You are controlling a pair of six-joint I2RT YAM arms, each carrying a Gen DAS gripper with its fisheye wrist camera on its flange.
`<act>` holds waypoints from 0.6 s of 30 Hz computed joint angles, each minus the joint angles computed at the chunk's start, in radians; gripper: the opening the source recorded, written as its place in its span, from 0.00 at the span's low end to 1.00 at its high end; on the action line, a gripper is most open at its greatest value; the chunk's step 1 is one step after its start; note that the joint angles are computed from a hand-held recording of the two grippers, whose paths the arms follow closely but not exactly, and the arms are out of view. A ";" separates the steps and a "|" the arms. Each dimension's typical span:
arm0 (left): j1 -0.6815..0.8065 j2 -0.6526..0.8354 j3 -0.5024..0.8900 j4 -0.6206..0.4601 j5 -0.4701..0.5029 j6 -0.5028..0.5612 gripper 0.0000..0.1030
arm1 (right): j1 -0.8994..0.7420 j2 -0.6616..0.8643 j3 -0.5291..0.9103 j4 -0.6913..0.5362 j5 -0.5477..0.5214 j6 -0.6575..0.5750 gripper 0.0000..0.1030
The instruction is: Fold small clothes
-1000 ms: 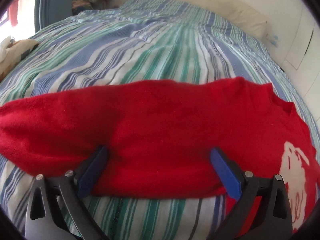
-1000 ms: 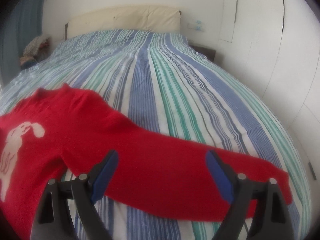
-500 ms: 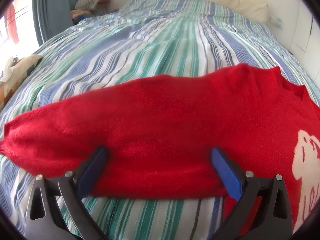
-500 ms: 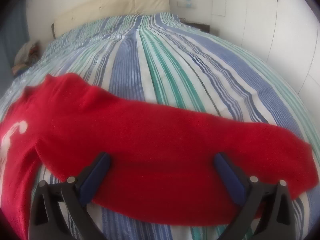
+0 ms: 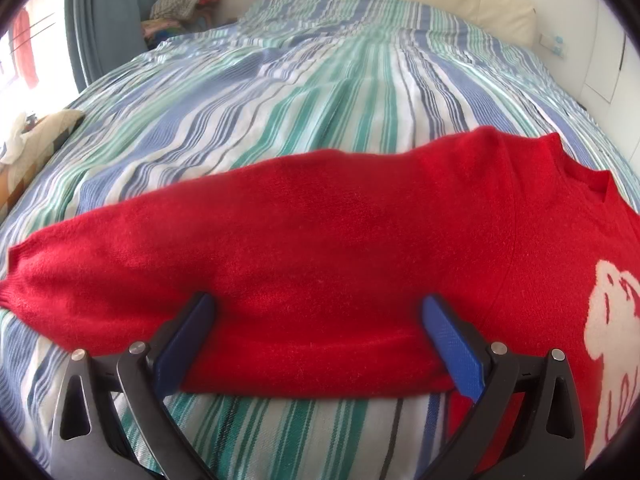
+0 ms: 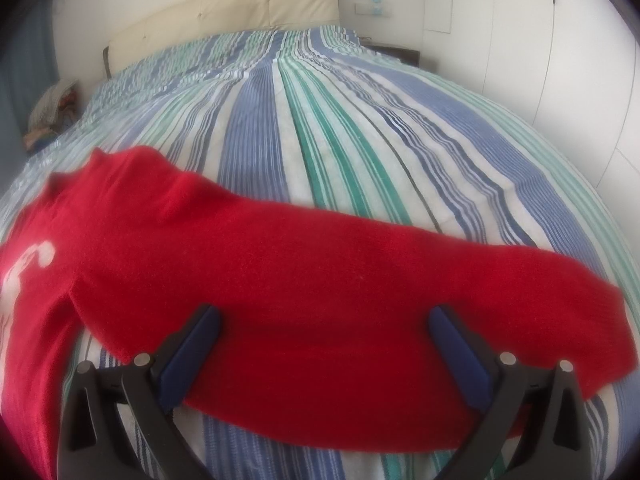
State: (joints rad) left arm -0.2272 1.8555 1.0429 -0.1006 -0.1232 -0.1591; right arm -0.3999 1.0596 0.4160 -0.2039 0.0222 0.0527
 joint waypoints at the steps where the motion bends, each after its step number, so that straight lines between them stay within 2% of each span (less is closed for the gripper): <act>1: 0.000 0.000 0.000 0.000 0.000 0.000 1.00 | 0.000 0.000 0.000 0.000 0.000 0.000 1.00; 18: 0.000 -0.001 0.000 0.000 0.000 0.000 1.00 | -0.001 0.000 -0.005 0.009 -0.005 0.003 1.00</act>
State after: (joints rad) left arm -0.2267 1.8549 1.0424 -0.1004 -0.1233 -0.1588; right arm -0.4011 1.0594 0.4107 -0.1952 0.0168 0.0555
